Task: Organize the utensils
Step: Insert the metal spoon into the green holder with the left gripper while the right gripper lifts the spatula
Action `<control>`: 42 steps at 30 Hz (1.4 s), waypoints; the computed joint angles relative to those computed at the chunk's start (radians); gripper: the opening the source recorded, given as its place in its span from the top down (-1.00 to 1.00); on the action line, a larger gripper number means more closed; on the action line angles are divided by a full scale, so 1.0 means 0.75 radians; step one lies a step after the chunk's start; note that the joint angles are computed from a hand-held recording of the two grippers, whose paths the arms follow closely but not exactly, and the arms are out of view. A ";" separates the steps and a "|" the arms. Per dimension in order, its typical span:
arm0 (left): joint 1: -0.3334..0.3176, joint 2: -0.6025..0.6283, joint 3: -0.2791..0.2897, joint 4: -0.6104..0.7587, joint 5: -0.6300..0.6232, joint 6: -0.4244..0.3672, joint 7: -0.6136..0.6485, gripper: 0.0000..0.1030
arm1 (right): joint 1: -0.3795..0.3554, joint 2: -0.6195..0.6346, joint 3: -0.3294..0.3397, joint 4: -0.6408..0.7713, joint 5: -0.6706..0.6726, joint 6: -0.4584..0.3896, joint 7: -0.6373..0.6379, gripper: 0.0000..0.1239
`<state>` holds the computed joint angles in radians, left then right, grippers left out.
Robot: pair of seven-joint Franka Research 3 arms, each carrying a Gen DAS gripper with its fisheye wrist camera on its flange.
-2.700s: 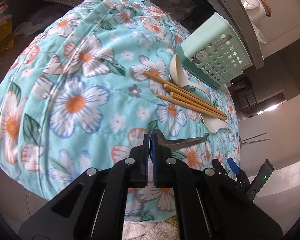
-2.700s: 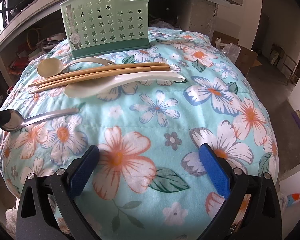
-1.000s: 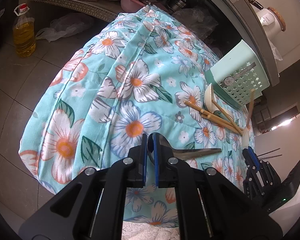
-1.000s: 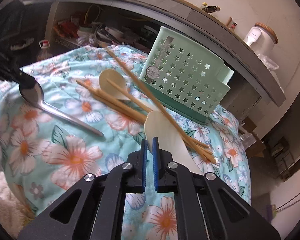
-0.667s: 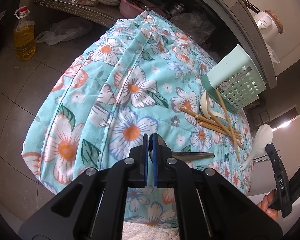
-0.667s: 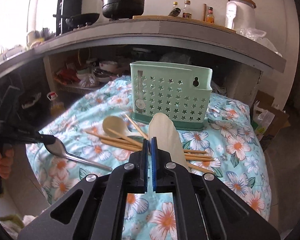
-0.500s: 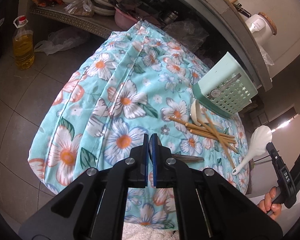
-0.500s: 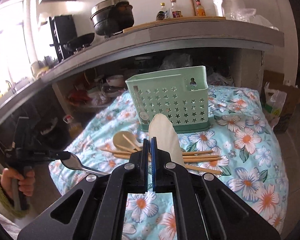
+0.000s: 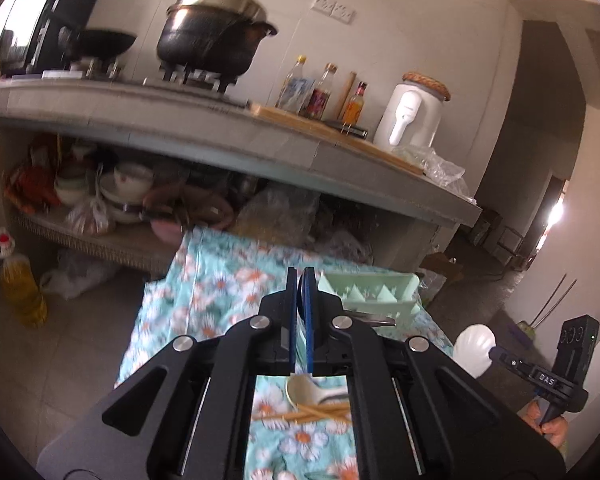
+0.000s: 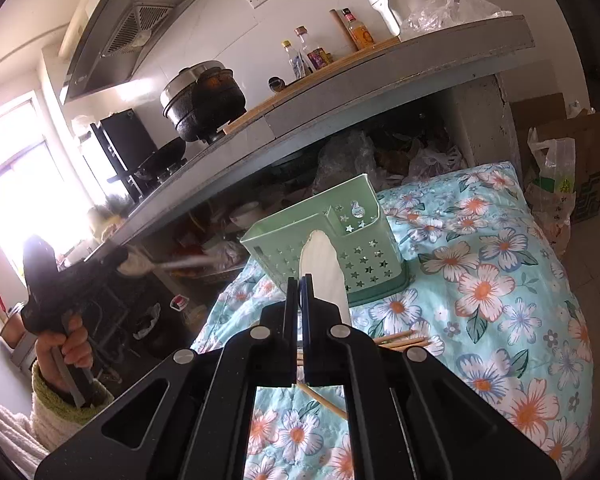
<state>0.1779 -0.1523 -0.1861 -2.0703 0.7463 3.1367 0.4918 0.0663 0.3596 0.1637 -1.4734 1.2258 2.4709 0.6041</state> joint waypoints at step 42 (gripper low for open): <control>-0.332 0.452 0.154 0.547 -0.199 -0.297 0.443 0.11 | -0.108 0.208 0.074 0.326 -0.001 -0.160 0.096 0.97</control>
